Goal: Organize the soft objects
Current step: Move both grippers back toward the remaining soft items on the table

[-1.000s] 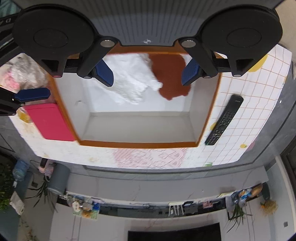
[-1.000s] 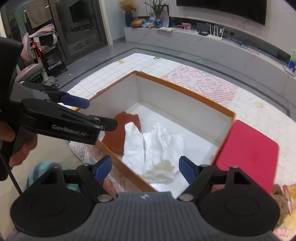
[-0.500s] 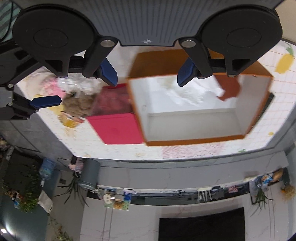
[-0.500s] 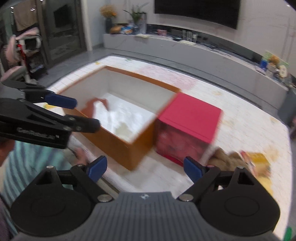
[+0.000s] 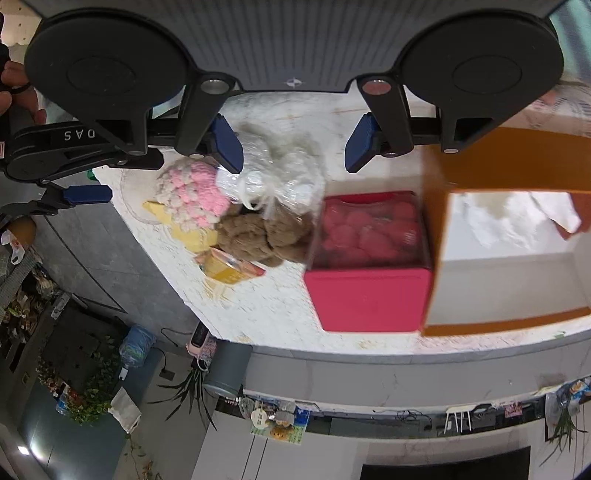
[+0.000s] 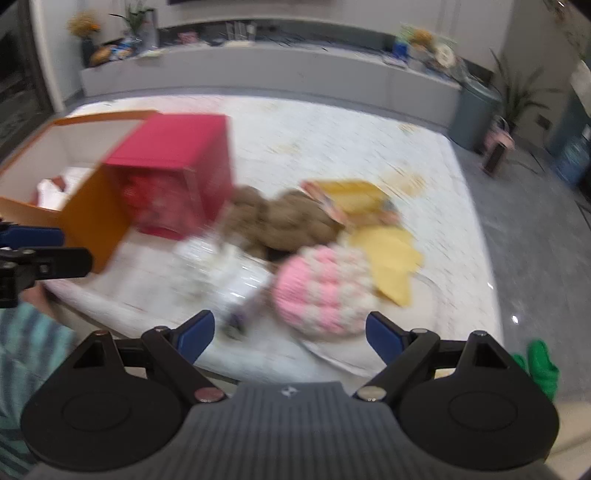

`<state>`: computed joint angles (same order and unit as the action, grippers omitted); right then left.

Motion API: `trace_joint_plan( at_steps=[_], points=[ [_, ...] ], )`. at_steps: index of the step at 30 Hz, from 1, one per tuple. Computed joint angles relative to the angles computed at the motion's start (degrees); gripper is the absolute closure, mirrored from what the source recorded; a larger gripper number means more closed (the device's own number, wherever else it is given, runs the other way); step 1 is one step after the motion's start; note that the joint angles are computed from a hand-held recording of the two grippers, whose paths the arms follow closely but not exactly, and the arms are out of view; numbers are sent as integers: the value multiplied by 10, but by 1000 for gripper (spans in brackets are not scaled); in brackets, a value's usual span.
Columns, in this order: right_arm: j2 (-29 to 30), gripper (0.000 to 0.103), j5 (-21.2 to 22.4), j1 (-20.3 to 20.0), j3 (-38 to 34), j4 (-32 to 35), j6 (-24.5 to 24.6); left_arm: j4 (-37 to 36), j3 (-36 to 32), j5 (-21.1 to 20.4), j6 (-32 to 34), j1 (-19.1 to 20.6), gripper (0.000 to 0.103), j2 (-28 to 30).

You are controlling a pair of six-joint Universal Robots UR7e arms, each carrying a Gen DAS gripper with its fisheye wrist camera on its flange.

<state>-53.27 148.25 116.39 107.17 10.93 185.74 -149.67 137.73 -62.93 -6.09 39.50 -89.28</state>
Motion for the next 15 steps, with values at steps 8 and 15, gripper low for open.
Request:
trace_joint_plan(
  at_steps=[8, 15],
  points=[
    [-27, 19, -14, -46, 28, 5, -7, -45, 6, -13, 1, -1, 30, 62],
    [-32, 18, -45, -81, 17, 3, -58, -81, 5, -16, 91, -9, 23, 109]
  ],
)
